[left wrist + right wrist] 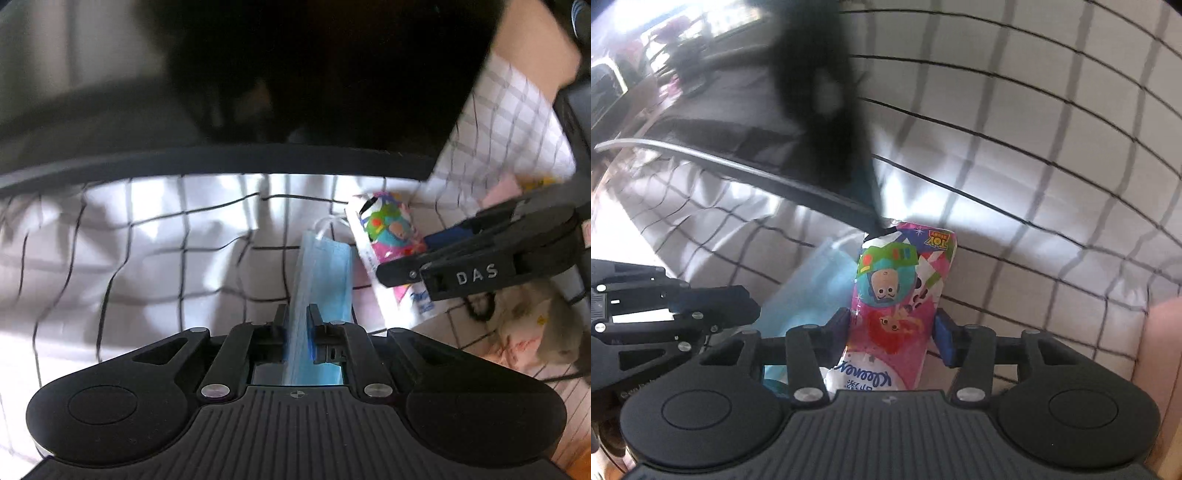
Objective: Organize soft objects
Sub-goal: 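Grasp the pink tissue pack with the right gripper while the left gripper holds the mask, then carry the blue mask and pink tissue pack toward the pink box with both grippers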
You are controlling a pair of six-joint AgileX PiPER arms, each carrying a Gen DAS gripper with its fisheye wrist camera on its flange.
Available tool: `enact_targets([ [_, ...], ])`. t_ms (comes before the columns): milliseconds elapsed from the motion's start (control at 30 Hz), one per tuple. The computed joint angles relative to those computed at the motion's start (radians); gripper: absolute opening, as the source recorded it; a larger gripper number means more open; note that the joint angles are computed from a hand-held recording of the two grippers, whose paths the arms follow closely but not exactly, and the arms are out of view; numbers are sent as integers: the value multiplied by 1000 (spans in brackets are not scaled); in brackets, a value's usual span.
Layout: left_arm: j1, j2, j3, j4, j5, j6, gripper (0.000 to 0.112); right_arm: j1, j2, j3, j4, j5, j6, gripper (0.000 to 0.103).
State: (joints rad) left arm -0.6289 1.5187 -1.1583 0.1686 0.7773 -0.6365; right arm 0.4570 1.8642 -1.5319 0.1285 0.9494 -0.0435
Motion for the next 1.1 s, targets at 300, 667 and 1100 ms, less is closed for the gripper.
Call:
enact_targets([
  [300,47,177,-226,-140,143,216,13,-42,12,1,64,46,-11,50],
  [667,-4,227,-280,-106,197,243,16,-109,7,-11,136,72,10,50],
  [1100,-9,258,-324,-49,260,218,26,-237,-122,42,329,99,-104,50],
])
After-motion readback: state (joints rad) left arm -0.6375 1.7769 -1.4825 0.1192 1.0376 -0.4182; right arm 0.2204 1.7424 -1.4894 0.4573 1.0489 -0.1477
